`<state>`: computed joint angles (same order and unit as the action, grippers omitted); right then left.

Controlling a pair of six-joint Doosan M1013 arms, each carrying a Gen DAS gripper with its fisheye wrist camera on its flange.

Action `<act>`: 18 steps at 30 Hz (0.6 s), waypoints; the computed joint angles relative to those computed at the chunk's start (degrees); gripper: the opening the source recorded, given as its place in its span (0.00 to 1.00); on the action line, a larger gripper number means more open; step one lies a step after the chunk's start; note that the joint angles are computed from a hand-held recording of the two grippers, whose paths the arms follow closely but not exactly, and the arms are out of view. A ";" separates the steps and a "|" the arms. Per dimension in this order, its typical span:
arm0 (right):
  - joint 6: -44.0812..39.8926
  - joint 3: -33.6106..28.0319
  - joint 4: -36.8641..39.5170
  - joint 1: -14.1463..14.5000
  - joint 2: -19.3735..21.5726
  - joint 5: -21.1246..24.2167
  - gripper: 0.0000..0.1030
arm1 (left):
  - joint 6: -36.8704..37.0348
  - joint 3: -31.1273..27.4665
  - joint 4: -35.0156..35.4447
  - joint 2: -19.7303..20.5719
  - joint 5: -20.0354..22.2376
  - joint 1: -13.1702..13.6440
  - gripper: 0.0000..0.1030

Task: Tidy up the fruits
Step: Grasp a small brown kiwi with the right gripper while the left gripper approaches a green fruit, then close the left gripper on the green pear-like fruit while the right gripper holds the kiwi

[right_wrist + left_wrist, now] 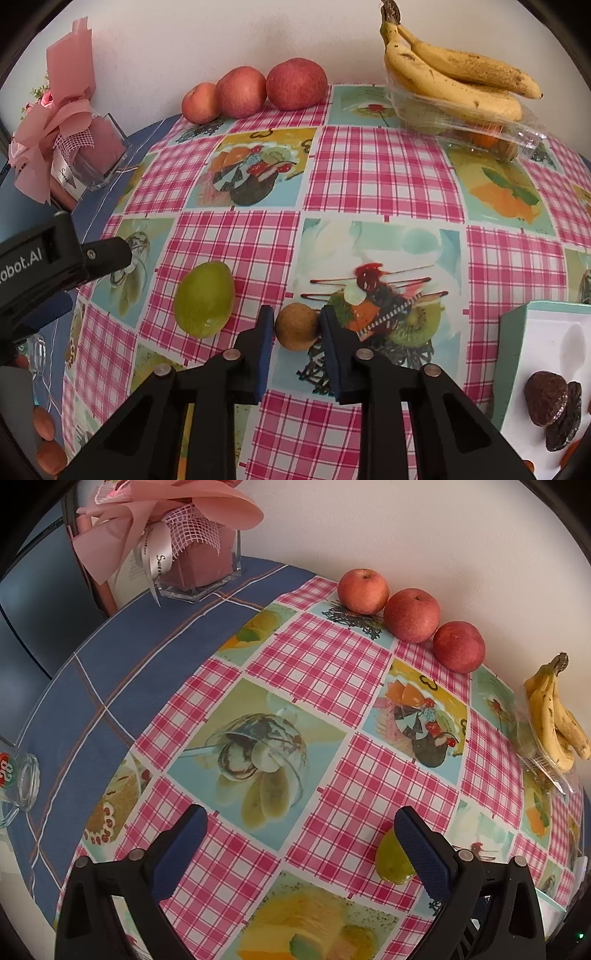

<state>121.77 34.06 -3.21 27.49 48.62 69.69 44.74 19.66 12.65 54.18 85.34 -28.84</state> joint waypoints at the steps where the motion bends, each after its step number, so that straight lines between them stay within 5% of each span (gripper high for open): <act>1: 0.00 0.28 0.18 -0.05 -0.14 -0.33 0.26 | 0.07 -0.04 -0.05 0.01 0.07 0.00 0.99; 11: 1.25 1.13 -0.14 -0.24 -0.88 -0.54 0.26 | 0.21 0.22 -2.32 -0.29 -1.42 -0.09 0.98; 18: 4.86 3.80 -3.07 -1.15 -3.19 -0.41 0.26 | 3.37 -2.30 -8.88 1.31 -1.49 -0.15 0.76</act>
<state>126.64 37.85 -6.28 26.34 45.43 69.27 48.10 17.36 3.77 55.48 83.85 -28.99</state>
